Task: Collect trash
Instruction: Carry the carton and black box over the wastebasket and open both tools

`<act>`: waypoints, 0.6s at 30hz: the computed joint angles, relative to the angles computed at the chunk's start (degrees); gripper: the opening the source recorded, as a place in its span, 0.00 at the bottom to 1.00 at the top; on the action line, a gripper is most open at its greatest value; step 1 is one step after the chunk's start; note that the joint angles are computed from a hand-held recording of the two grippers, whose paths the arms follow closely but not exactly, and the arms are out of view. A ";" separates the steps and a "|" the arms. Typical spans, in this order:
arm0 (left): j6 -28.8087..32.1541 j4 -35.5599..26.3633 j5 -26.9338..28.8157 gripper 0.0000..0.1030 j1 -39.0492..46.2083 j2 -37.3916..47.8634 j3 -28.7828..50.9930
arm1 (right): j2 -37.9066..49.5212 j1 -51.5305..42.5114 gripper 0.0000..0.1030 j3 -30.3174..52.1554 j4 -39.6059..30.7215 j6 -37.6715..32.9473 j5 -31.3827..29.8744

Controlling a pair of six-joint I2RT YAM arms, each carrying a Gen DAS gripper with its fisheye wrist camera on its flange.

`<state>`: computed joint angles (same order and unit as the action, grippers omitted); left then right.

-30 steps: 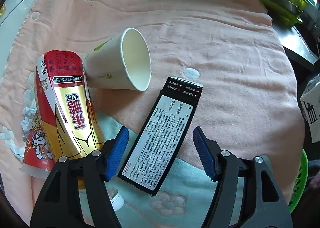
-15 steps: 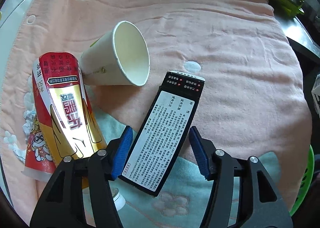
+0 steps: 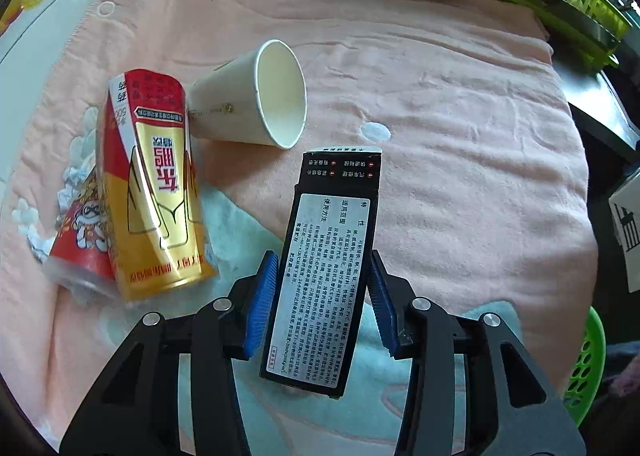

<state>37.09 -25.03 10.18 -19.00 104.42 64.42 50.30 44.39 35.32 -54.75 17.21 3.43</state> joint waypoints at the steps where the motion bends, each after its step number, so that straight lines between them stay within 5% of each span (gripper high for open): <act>1: -0.69 0.45 -0.25 0.43 0.14 -1.27 -1.40 | -0.06 1.22 0.68 0.04 0.14 0.71 0.49; 8: -8.11 -0.89 -0.65 0.43 3.26 -16.52 -13.09 | 1.16 10.92 0.68 0.45 0.92 5.49 3.90; 14: -14.07 -8.44 -2.04 0.43 6.42 -35.58 -22.42 | 1.94 21.68 0.68 1.44 -0.31 12.08 7.76; 18: -15.71 -18.87 -1.82 0.43 10.19 -51.45 -25.81 | 1.86 27.57 0.68 1.69 -0.91 17.19 9.56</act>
